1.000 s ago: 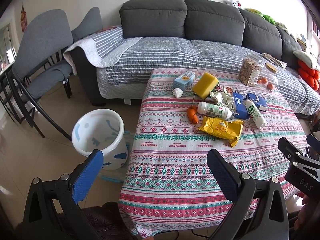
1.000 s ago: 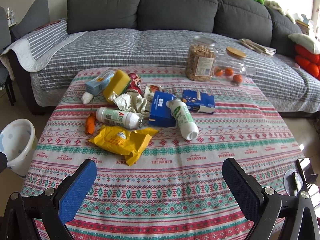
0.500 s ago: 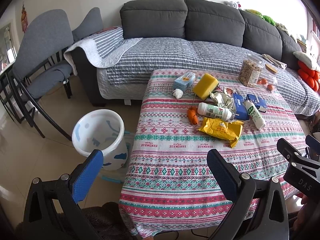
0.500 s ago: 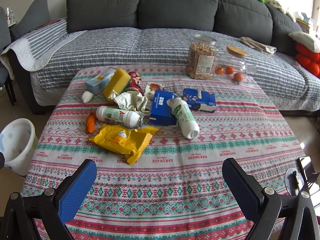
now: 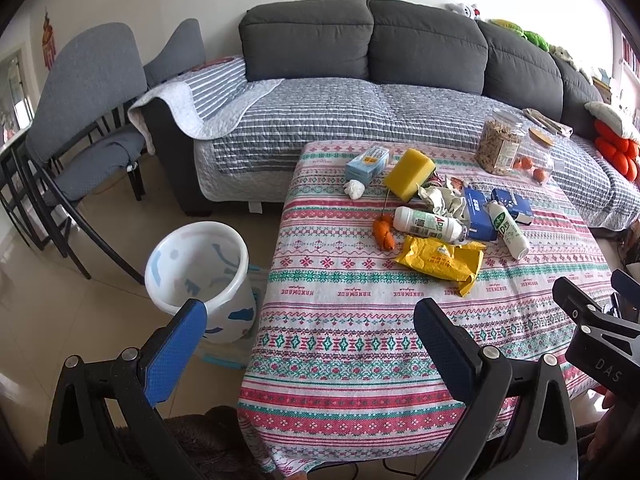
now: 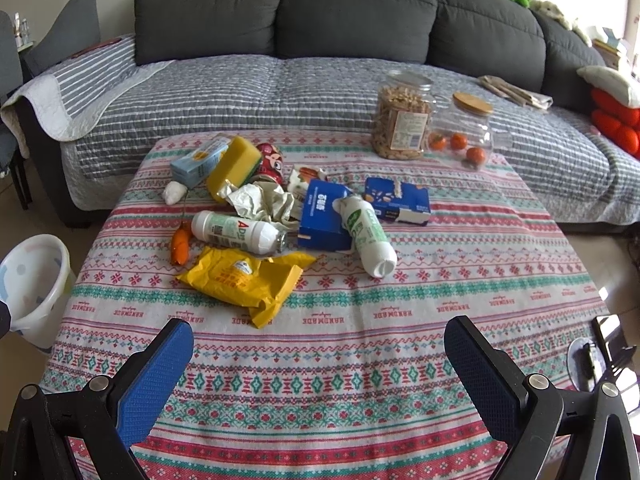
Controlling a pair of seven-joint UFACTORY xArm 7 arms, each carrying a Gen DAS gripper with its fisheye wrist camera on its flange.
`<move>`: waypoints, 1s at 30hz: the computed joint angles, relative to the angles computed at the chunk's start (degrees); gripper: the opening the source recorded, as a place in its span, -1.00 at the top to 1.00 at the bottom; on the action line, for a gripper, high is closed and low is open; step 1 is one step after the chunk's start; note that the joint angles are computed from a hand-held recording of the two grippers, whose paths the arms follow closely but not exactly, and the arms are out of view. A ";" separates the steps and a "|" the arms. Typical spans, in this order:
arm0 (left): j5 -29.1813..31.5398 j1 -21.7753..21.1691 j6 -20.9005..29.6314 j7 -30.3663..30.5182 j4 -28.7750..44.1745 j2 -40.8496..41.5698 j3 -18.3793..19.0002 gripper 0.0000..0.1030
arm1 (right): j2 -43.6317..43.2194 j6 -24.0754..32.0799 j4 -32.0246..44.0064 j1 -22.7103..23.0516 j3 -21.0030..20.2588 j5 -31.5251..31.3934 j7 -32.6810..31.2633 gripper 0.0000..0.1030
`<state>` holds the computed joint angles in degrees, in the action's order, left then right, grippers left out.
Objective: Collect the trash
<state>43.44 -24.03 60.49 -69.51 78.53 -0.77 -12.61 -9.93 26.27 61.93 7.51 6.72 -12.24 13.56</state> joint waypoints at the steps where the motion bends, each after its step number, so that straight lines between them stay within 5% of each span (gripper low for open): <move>1: 0.03 0.01 -0.05 -0.02 -0.04 -0.03 0.02 -1.00 | 0.05 0.06 0.08 0.02 -0.03 0.09 -0.03 -1.00; 18: -0.16 0.32 -0.47 0.20 -0.51 -0.28 0.20 -1.00 | -0.04 -0.61 -0.31 -0.07 0.02 -0.55 0.15 -1.00; 23: -1.06 1.77 -7.00 2.11 -2.78 -1.32 1.03 -1.00 | 0.16 -0.61 -0.01 0.13 -0.63 1.06 -1.05 -1.00; 30: -11.74 4.30 -12.37 15.84 3.47 4.66 3.46 -1.00 | 5.73 6.23 8.07 0.49 -2.84 8.40 -9.39 -1.00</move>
